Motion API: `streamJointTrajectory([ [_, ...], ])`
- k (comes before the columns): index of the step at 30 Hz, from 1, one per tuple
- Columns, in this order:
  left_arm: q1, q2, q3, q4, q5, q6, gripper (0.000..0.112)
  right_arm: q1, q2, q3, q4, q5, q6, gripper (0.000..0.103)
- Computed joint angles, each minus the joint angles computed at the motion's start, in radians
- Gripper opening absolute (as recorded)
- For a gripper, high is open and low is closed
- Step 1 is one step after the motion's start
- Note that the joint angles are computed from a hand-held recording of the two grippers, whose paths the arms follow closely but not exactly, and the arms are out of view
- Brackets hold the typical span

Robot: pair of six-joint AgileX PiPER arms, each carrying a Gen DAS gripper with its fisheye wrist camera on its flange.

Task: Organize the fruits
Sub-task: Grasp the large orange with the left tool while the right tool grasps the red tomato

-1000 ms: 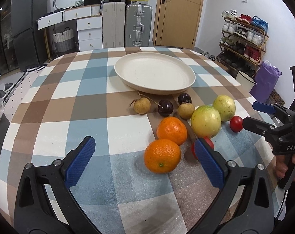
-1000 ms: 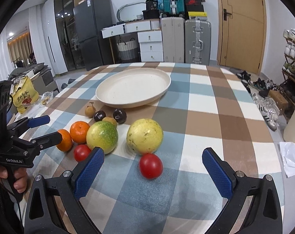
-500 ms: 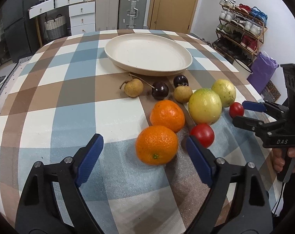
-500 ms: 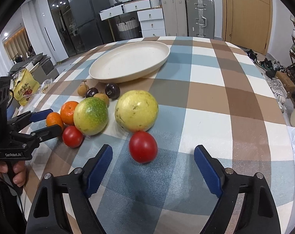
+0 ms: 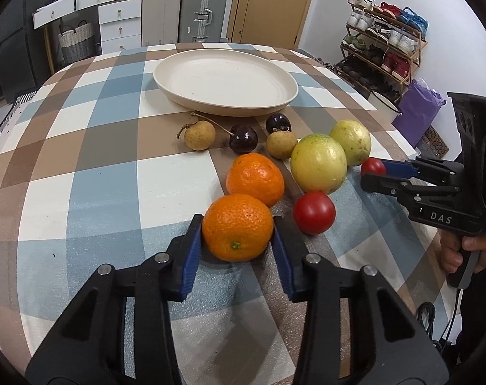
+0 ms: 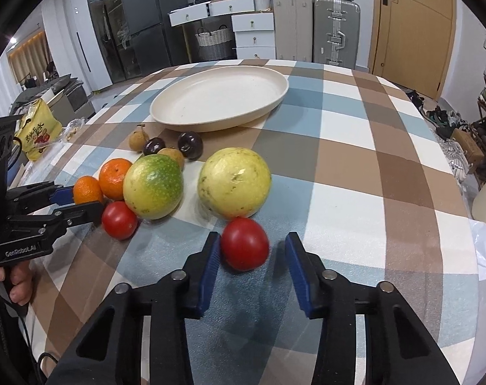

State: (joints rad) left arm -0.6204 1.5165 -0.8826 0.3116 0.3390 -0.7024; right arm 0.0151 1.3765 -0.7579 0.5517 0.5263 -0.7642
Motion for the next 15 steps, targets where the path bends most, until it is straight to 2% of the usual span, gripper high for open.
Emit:
streamJointTrajectory([
  [2, -0.001, -0.008, 0.007, 0.011, -0.012, -0.011, 0.038, 0.005, -0.008, 0.008, 0.001, -0.005, -0.002, 0.030],
  [3, 0.000, -0.014, 0.014, 0.015, -0.019, -0.015, 0.038, 0.003, -0.011, 0.011, 0.008, -0.002, -0.006, 0.029],
  [6, 0.007, -0.029, 0.025, -0.019, -0.036, 0.011, 0.038, -0.009, -0.027, 0.022, 0.043, 0.013, -0.041, 0.029],
  [15, -0.013, -0.099, 0.050, 0.122, -0.042, -0.141, 0.038, -0.071, -0.110, 0.045, 0.133, 0.056, -0.132, 0.029],
])
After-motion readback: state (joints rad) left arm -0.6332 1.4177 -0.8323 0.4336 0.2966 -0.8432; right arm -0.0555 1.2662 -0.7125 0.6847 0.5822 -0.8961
